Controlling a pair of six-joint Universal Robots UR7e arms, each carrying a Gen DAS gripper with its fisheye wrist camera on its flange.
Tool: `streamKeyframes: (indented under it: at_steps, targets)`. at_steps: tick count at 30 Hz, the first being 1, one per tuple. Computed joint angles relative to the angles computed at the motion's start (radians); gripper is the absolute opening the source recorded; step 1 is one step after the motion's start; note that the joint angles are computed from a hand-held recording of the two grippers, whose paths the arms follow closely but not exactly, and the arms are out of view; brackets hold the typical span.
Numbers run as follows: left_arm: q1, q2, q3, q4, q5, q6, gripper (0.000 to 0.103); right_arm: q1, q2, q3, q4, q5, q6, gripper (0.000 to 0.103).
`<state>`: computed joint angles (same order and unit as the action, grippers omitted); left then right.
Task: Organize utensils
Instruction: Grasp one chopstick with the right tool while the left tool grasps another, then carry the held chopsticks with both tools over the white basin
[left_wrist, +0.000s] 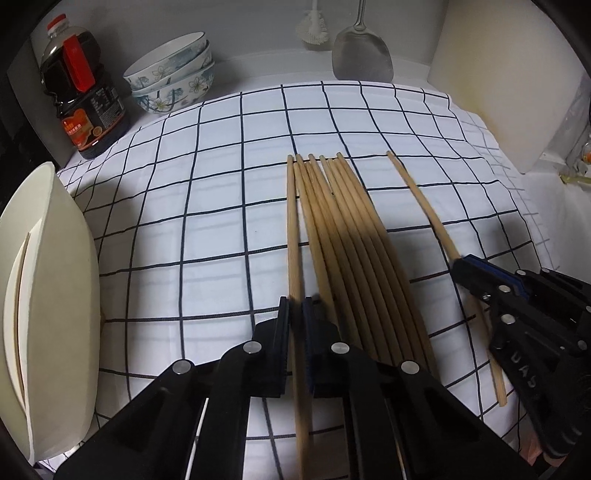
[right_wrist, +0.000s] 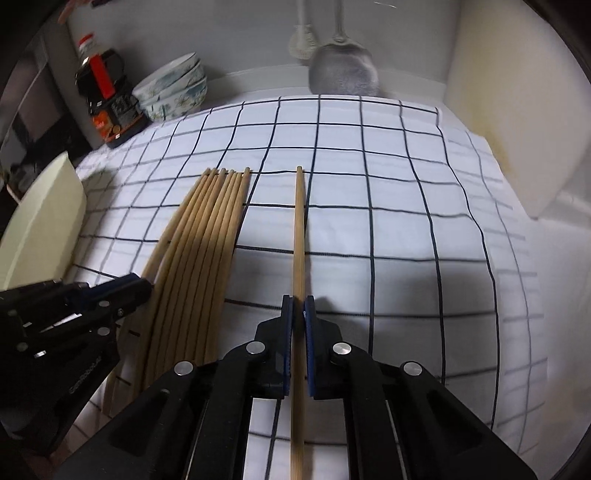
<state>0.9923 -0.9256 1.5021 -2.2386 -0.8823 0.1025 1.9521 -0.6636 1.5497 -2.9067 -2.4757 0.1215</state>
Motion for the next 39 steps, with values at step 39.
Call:
streamKeyframes:
  at_steps: [39]
  targets:
    - [0.045, -0.184, -0.187, 0.082, -0.047, 0.087, 0.007, 0.181, 0.163, -0.331, 0.171, 0.018, 0.041, 0.006]
